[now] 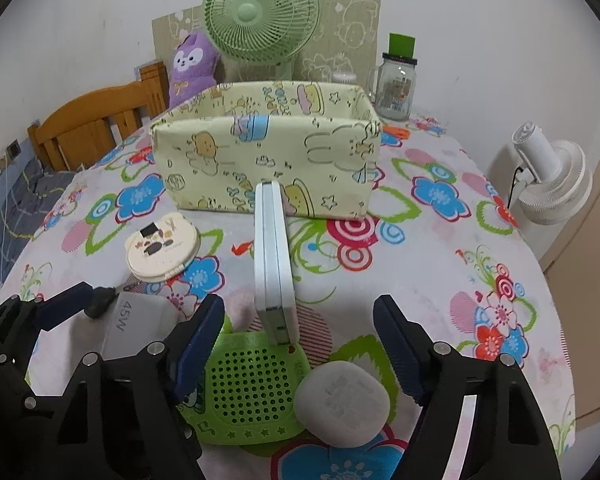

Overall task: Organize rigid objects
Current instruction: 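Lower the left tool to the white wall charger while the right tool approaches the white remote, then close the left tool on the wall charger while the right tool grips the white remote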

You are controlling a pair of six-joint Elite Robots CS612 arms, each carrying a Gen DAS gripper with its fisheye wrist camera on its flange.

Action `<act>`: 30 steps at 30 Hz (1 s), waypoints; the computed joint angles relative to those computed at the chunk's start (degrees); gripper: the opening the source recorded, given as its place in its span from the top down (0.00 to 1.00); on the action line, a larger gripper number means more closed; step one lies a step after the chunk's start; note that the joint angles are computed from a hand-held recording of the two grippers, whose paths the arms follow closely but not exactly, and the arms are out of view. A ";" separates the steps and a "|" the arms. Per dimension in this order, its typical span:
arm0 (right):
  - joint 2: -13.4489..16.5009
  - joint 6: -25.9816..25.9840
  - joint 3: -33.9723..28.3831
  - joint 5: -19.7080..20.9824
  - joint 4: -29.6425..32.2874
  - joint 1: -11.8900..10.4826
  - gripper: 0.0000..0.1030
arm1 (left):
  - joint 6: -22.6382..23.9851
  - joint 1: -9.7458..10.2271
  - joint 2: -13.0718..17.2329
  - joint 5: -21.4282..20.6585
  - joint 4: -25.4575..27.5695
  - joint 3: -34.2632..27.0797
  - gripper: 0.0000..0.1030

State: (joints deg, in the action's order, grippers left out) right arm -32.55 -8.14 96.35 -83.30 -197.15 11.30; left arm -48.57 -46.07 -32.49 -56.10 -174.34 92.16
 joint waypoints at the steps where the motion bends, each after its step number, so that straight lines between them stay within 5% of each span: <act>1: 0.10 -0.10 -0.09 0.01 0.25 0.01 0.24 | -0.08 0.00 0.09 -0.10 0.24 -0.10 0.15; 10: 0.61 -0.43 -0.68 1.38 1.94 -0.17 0.29 | -1.78 0.10 0.37 -1.69 -0.76 0.20 0.32; 13: 0.70 0.10 -0.85 1.88 2.27 -0.31 0.29 | -2.31 0.08 0.31 -2.01 -1.66 0.50 0.49; 21: 1.05 0.04 -1.52 1.30 2.76 -0.12 0.30 | -1.48 0.12 0.63 -1.24 -1.41 -0.02 0.52; 30: 1.95 2.19 -3.68 1.22 4.99 -0.25 0.50 | 0.58 0.66 1.24 -0.95 -0.41 -1.65 0.52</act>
State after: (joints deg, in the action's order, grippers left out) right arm -30.59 -5.95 92.67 -82.09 -192.16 11.06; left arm -47.99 -45.40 -31.25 -57.05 -174.75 90.51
